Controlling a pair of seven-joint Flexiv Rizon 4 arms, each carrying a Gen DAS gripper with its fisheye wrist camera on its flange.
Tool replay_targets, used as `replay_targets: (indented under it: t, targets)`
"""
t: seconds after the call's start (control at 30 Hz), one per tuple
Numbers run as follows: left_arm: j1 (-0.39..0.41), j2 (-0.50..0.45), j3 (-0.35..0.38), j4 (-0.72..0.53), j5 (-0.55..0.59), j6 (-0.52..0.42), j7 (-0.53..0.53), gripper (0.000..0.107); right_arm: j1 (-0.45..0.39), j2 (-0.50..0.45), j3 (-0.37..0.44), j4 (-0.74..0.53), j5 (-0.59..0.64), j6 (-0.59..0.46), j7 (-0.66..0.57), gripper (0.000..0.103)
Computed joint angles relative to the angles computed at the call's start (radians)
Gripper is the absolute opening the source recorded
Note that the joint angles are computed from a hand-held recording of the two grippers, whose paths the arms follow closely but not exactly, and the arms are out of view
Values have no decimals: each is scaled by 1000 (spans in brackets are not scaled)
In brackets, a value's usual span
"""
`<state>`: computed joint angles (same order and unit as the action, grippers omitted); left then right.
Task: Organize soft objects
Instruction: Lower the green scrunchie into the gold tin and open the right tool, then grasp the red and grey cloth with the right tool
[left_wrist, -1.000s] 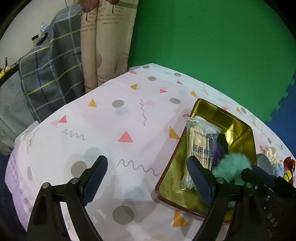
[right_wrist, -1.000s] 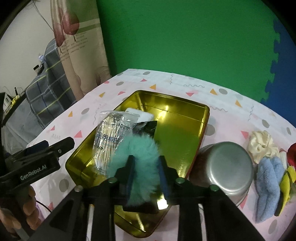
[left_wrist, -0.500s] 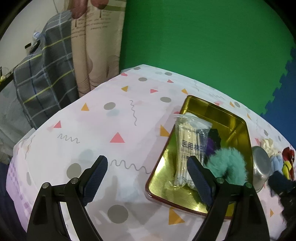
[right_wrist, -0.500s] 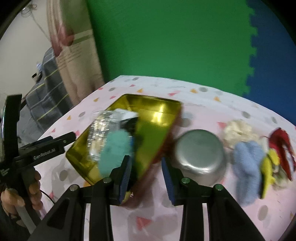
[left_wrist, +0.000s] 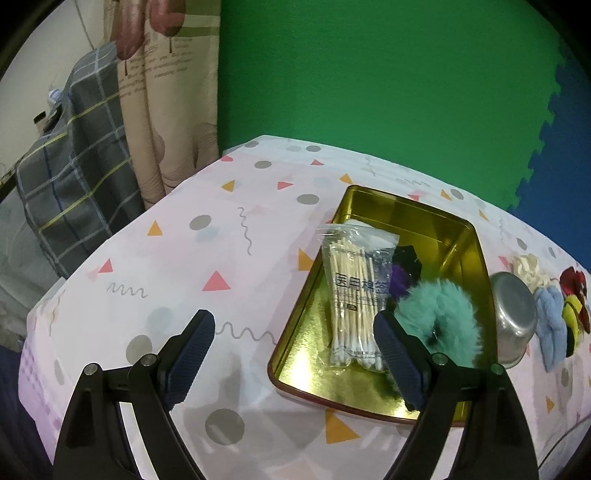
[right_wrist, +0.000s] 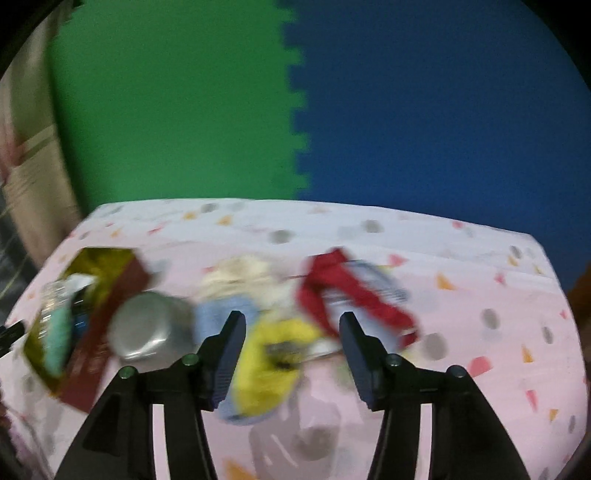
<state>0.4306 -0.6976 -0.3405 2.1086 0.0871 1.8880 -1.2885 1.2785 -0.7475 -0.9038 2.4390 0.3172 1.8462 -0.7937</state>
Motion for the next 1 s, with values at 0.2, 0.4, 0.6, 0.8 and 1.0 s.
replay_targets:
  t: [0.2,0.4,0.6,0.8,1.0]
  targets:
    - [-11,-6,5,5,27,28,17,87,-169,-10,62,-58,-50,-52,3,58]
    - [-8,-4,-19,20,57,24,28,88,-305,-51,145,-146,-102,-53,-8,59]
    - [-49,9,-16,37,79,22,70,88,-347,-85,196,-130,-84,17,-18,59]
    - [-57,25,-62,66,104,21,95,88,-352,-53,248,-62,1,115,-73,31]
    - [-49,33,-143,95,135,7,127,88,-321,-12,282,-1,109,197,-133,28]
